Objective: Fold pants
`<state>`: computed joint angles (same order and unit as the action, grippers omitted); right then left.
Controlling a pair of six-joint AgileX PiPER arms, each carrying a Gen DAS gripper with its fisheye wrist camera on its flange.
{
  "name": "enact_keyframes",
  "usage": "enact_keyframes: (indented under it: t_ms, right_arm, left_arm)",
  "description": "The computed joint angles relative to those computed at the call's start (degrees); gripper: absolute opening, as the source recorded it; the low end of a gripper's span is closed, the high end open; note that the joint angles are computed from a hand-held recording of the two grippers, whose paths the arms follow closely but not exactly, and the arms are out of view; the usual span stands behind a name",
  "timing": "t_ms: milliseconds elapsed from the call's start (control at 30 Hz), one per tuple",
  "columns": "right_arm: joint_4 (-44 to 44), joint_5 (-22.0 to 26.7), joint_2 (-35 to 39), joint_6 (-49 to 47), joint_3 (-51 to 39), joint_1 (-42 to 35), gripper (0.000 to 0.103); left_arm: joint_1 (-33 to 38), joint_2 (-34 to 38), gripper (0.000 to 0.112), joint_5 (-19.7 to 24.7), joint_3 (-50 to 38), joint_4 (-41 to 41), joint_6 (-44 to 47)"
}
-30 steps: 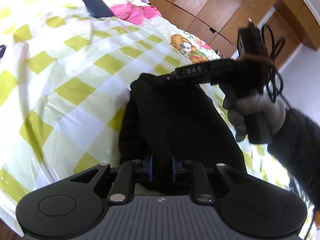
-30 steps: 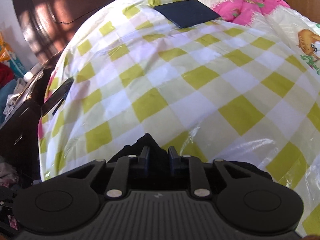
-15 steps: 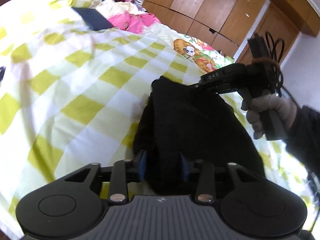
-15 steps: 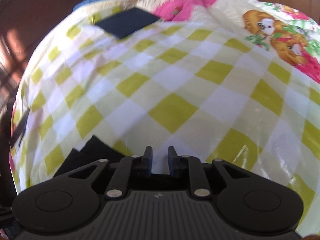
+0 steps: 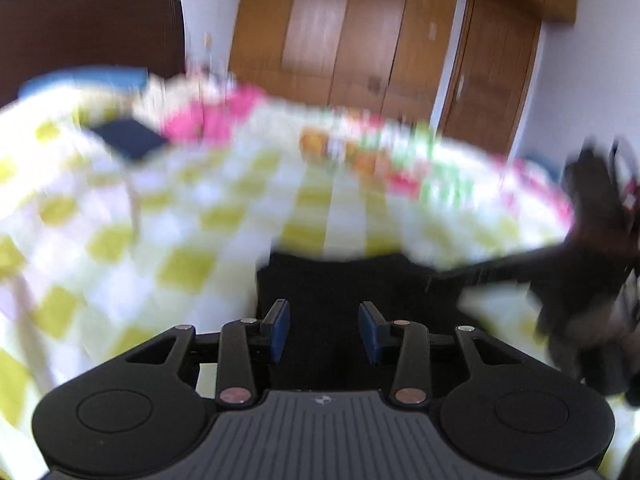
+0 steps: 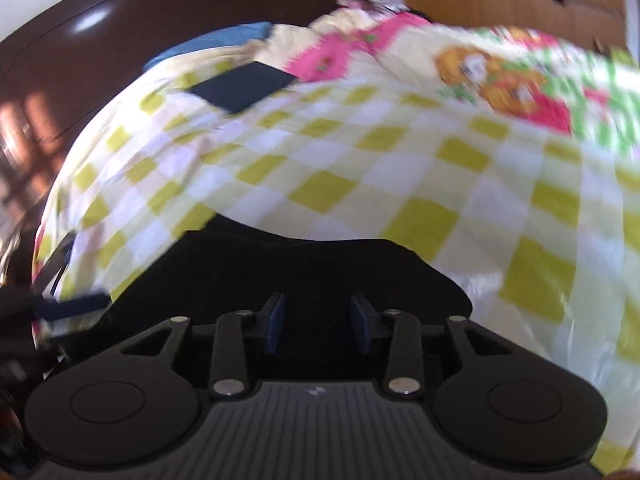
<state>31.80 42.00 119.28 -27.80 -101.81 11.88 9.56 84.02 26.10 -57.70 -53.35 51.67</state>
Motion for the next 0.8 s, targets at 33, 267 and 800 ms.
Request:
enact_keyframes:
  t_ms: [33,267,800]
  right_arm:
    - [-1.26,-1.12,0.17,0.55,0.63,-0.04,0.037]
    - [11.3,-4.71,-18.23,-8.79,20.89,-4.28,0.043]
    - [19.07,-4.64,-22.56,-7.69,32.7,-11.29,0.067]
  left_arm:
    - [-0.66,1.73,0.053,-0.68,0.09,2.72,-1.36]
    - [0.52,-6.37,0.054,-0.83,3.96,6.48,-3.65]
    - [2.58,-4.99,0.06,5.63,0.57,10.48,-3.24]
